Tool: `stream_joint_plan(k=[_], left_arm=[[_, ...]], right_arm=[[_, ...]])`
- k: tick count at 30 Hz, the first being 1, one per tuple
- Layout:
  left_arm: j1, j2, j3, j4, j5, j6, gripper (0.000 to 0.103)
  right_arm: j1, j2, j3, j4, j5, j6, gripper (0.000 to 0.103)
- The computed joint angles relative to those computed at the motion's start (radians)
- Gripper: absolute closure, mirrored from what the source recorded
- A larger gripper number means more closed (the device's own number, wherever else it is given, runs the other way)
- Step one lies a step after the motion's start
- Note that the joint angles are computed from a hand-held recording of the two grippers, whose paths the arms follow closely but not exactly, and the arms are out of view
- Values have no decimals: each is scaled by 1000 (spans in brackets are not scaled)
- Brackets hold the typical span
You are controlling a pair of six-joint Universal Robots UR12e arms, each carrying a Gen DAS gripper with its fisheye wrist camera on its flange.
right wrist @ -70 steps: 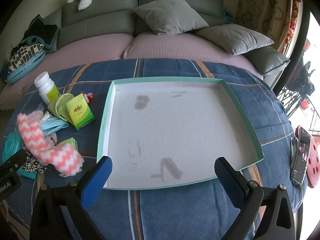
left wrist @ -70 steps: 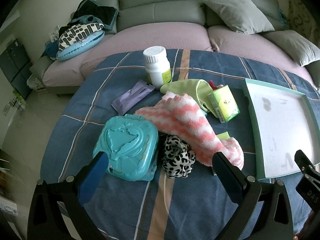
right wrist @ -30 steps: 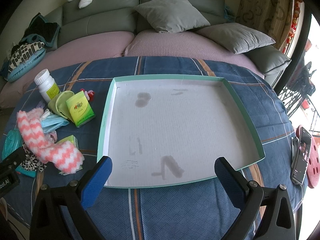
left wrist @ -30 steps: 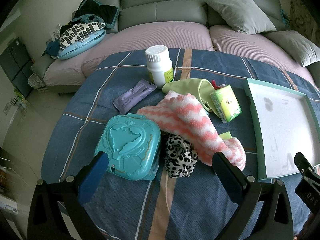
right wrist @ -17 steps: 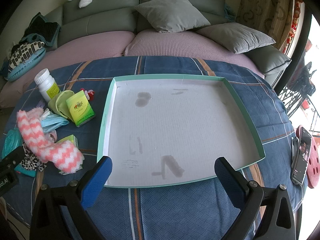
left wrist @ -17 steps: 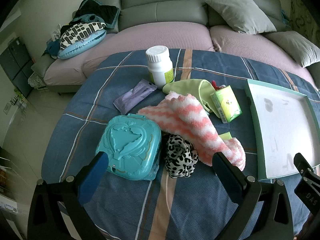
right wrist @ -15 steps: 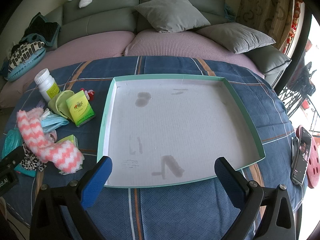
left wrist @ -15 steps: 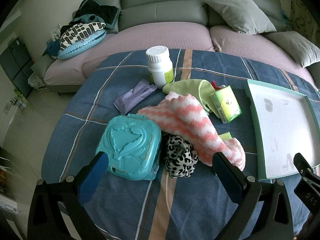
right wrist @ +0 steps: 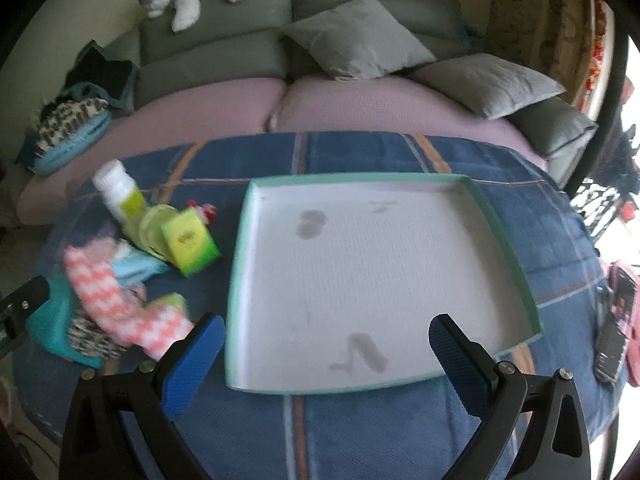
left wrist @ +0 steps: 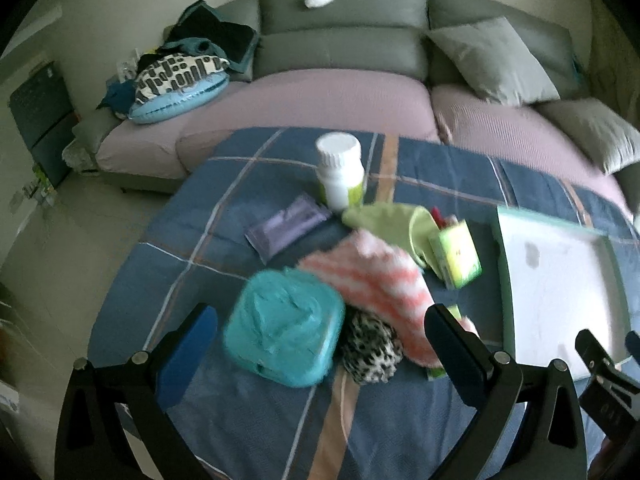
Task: Organize soft objects
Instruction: 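Reach the right gripper to the pink zigzag towel and grasp it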
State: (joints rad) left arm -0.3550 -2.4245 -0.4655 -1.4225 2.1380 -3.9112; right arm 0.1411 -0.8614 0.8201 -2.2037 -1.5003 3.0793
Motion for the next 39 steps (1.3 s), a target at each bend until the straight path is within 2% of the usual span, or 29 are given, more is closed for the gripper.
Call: stream_joint_plan(k=[8, 13, 19, 23, 27, 30, 35, 39], left_arm=[[30, 39, -40, 12, 14, -67, 0], [48, 38, -26, -53, 32, -88, 0], [68, 99, -145, 46, -24, -101, 0], [71, 105, -167, 59, -46, -100, 0], [72, 116, -194, 90, -80, -103, 0], [72, 130, -223, 131, -92, -105, 0], [65, 150, -265, 212, -90, -96, 0], [61, 159, -285, 270, -95, -84, 0]], right_arm=[[15, 38, -98, 76, 153, -48, 0], [40, 77, -165, 147, 195, -112, 0], [57, 106, -209, 237, 220, -171, 0], [59, 113, -219, 271, 243, -199, 0], [60, 134, -250, 323, 277, -225, 11], [63, 138, -251, 329, 277, -239, 17], [59, 141, -247, 325, 323, -253, 25], [60, 144, -246, 335, 360, -287, 40]])
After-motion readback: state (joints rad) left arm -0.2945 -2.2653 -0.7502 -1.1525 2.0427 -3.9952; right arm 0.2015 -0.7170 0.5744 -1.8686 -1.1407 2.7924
